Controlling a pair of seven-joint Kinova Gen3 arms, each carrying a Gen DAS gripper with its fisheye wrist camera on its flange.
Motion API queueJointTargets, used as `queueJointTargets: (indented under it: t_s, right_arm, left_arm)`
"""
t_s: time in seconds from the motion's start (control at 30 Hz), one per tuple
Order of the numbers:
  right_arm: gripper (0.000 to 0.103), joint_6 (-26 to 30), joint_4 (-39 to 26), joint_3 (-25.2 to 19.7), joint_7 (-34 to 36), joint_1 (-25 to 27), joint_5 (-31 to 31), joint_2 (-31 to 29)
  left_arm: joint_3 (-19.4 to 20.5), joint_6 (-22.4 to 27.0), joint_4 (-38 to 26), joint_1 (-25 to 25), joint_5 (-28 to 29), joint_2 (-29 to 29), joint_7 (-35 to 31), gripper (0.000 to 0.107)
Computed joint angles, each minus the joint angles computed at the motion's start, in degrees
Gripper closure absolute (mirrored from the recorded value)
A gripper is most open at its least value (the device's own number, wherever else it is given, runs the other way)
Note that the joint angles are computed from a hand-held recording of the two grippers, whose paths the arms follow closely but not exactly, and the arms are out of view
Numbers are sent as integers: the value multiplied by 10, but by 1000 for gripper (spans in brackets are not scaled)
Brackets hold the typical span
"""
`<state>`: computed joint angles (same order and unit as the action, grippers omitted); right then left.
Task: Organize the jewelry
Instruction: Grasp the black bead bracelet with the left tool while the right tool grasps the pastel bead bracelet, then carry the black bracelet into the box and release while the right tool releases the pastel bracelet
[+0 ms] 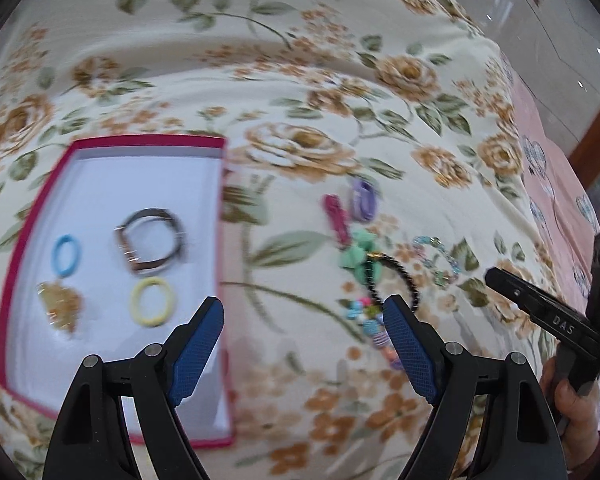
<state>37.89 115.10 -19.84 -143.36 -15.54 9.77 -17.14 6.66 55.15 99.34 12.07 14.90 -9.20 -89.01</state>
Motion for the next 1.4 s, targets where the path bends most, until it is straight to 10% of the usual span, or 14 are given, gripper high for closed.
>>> queueJointTargets:
  t_s: [0.43,0.6,0.67,1.4]
  right_arm:
    - [54,4,-23,63,5,-51,49,91]
    - [71,55,-46,-4,-65,-49,155,131]
    - [96,50,-42,18,-65,-72,154,128]
    - [96,-8,-64,-8,6,-42,46,25]
  left_arm:
    - [52,-33,-69,62,-48,171,54,55]
    - [41,-66,-68,89,-83,192,72,92]
    - [42,-79,-56,83,-72,187,55,97]
    - [-52,-25,36,-3,118,-27,-136,101]
